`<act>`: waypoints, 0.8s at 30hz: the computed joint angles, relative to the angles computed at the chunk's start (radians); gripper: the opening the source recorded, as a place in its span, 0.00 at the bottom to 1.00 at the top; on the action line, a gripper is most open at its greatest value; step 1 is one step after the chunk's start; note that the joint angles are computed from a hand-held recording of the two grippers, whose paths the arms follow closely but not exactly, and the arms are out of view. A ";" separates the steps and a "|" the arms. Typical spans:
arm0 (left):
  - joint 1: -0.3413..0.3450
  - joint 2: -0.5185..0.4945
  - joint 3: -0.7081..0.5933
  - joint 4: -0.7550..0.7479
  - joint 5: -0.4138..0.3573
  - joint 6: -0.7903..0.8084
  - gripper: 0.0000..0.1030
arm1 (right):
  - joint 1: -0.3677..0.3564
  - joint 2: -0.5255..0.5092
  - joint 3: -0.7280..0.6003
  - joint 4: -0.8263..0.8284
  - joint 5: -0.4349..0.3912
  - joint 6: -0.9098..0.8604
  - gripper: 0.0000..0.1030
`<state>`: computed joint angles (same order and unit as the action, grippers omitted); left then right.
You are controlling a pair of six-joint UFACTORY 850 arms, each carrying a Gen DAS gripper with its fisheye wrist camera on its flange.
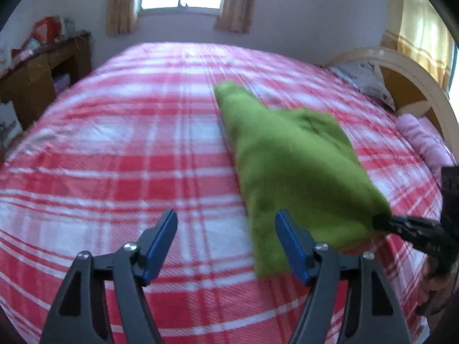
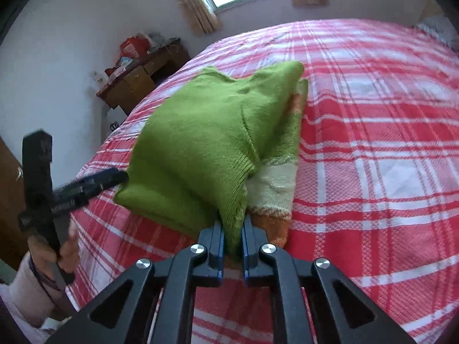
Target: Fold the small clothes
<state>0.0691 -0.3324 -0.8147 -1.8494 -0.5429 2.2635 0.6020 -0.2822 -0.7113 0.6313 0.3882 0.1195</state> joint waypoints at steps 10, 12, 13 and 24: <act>-0.139 -0.059 -0.112 -0.372 0.089 0.224 0.83 | -0.019 0.019 -0.118 0.468 0.110 -0.542 0.13; -0.180 -0.085 -0.127 -0.475 0.126 0.314 0.83 | -0.044 -0.047 -0.196 0.556 0.104 -0.672 0.13; -0.199 -0.096 -0.131 -0.537 0.147 0.376 0.83 | -0.052 -0.067 -0.217 0.574 0.097 -0.709 0.13; -0.278 -0.142 -0.129 -0.951 0.180 0.765 0.85 | -0.113 -0.264 -0.409 0.850 0.083 -1.118 0.14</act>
<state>-0.2089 -0.4748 -0.9439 -2.8007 -0.3625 3.0289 0.4889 -0.5464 -1.1202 1.4814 0.4710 -0.9981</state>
